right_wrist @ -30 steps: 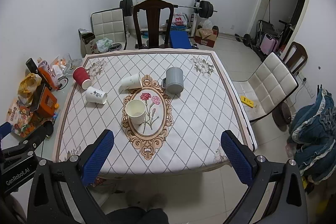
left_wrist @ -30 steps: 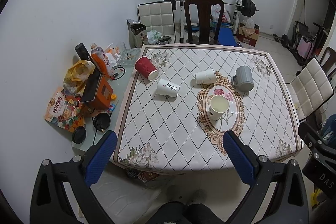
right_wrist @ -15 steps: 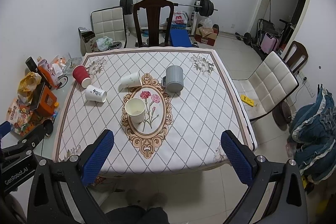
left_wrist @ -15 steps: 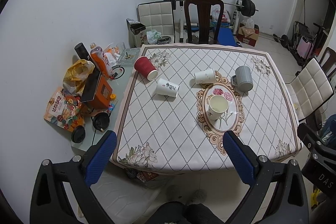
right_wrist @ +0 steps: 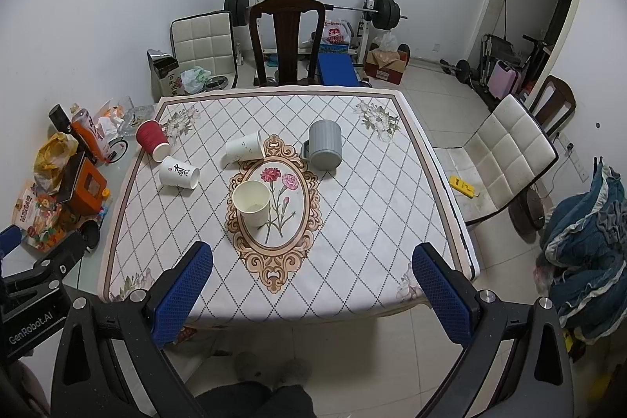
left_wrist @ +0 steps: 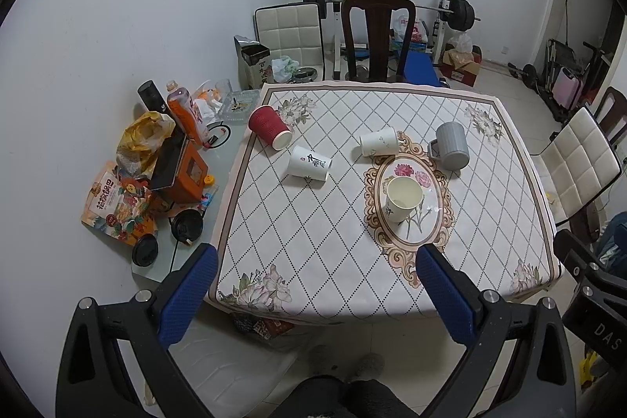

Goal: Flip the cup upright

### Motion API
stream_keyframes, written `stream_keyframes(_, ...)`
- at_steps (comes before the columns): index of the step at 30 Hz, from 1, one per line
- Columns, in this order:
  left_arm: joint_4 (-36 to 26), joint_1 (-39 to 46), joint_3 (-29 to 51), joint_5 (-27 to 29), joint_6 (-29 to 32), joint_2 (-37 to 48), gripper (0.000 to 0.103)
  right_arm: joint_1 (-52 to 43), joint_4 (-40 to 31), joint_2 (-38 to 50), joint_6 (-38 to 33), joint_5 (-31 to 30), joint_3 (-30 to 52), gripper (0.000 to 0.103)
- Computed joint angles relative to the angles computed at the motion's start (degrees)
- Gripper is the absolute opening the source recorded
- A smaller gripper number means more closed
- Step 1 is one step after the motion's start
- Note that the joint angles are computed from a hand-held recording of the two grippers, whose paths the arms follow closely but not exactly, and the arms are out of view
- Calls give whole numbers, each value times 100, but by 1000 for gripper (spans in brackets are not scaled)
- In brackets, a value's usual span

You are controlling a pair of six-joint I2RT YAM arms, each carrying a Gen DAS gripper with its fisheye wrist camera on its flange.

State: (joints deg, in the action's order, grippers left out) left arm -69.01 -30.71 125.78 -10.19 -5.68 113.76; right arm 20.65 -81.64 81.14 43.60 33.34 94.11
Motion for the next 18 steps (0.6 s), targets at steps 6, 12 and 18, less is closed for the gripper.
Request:
stream_keyframes(6,6,10,-35,5,3,-18,103,-30,18,-25,-51,-18,-14,103)
stream_keyframes(12,-27,-3,20,-2,-23,9,103,-18,8,-33,-35,-26,-23,103)
stream_keyframes(18,35,0,-79,22,-3,-50,103,1,11,-64,-11,-29,-51,103)
